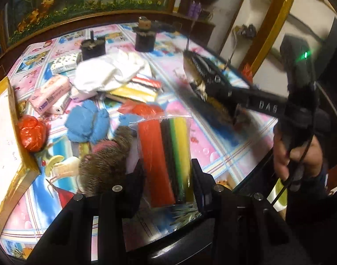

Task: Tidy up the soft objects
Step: 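Carry the sponge pack into the yellow-rimmed box with left gripper while right gripper carries the black bag there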

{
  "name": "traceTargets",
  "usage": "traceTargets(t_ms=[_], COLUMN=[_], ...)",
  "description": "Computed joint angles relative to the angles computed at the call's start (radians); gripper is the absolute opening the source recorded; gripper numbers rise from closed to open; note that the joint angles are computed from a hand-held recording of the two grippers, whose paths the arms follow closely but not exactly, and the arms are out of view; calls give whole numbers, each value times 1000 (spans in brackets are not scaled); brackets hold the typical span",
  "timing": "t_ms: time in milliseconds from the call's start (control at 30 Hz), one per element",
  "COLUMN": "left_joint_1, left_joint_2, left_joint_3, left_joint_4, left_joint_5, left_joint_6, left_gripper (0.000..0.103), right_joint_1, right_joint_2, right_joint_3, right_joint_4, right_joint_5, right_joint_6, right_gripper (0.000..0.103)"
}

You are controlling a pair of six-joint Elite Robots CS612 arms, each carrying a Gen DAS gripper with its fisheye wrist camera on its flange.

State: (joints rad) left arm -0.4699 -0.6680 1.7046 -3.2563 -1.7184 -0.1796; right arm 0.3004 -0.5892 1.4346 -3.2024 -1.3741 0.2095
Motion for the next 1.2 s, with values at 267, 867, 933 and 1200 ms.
traceTargets(t_ms=[267,867,933,1200], left_joint_1=[53,168,182,241], left_joint_2=[2,-24,-27,-12], left_joint_3=[14,87,81,5], left_joint_4=[-121,-239,-223,-130], left_joint_5=[28,181,199,214], left_joint_6=[-109,-273,-282,-310], left_gripper=[39,39,39,39], right_joint_1=[16,105,116,161], right_joint_2=[0,73,95,225], right_joint_3=[-32,-307,-369,-678], right_joint_4=[30,348,413,636], right_joint_5=[58,278,291,252], right_joint_6=[-25,-163,-176,-193], right_gripper=[34,34,34,34])
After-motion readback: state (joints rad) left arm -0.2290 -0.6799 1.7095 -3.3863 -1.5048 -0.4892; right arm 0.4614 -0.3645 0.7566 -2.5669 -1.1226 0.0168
